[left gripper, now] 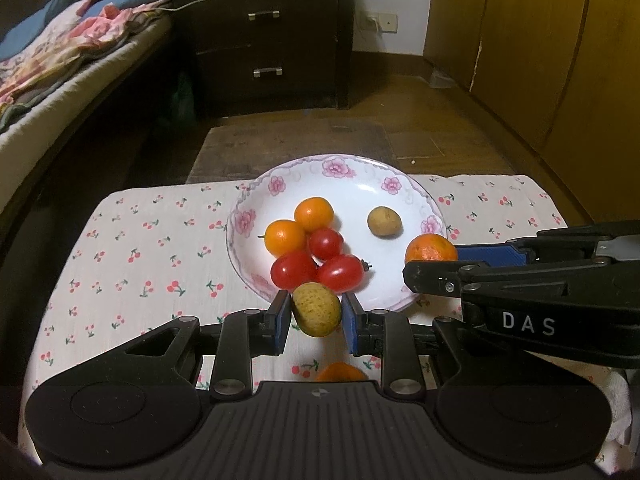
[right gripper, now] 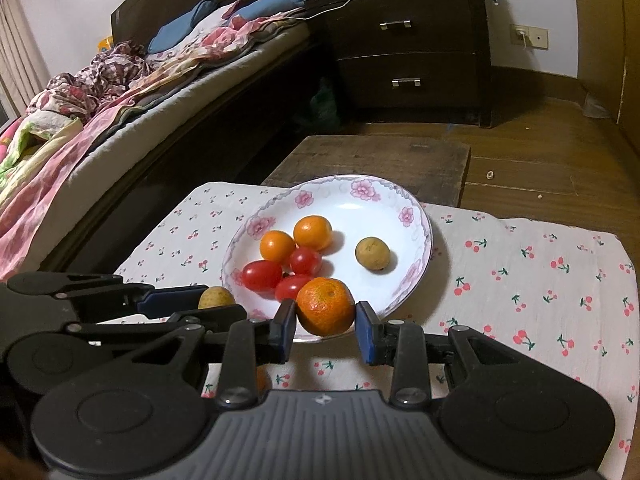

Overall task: Organize fruits
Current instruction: 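Carry the yellow-brown fruit with the left tool toward the bowl while the right tool carries the orange, then open the left tool to drop the yellow-brown fruit while the right tool releases the orange into the bowl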

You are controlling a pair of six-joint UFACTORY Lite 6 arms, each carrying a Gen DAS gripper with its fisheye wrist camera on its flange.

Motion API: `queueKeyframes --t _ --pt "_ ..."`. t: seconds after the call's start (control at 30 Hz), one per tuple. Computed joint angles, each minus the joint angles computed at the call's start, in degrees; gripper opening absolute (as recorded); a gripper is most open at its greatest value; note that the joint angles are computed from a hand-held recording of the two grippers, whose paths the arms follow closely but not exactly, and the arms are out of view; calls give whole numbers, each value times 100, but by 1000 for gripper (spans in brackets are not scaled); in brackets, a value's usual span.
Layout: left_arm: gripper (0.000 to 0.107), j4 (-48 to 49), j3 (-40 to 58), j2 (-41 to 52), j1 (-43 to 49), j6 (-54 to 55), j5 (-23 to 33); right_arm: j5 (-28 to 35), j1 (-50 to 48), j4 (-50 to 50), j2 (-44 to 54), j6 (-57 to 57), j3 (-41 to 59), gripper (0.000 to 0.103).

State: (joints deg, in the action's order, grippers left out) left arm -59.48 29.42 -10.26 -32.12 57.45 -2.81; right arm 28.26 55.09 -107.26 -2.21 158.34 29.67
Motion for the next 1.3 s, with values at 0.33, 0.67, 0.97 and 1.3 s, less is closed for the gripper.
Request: queueKeyframes --t 0.33,0.67,0.97,1.3 --pt "34 1916 327 513 60 -1909 -142 -146 -427 -683 320 352 179 53" --pt "34 2582 598 1039 36 -2618 -335 -253 -813 -1545 708 1031 317 53" --pt "33 3569 743 1359 105 -3566 -454 -277 -989 -2025 915 1447 369 53" --pt "34 3443 884 1572 98 -3432 -631 -245 -1096 -2303 1017 1674 415 53"
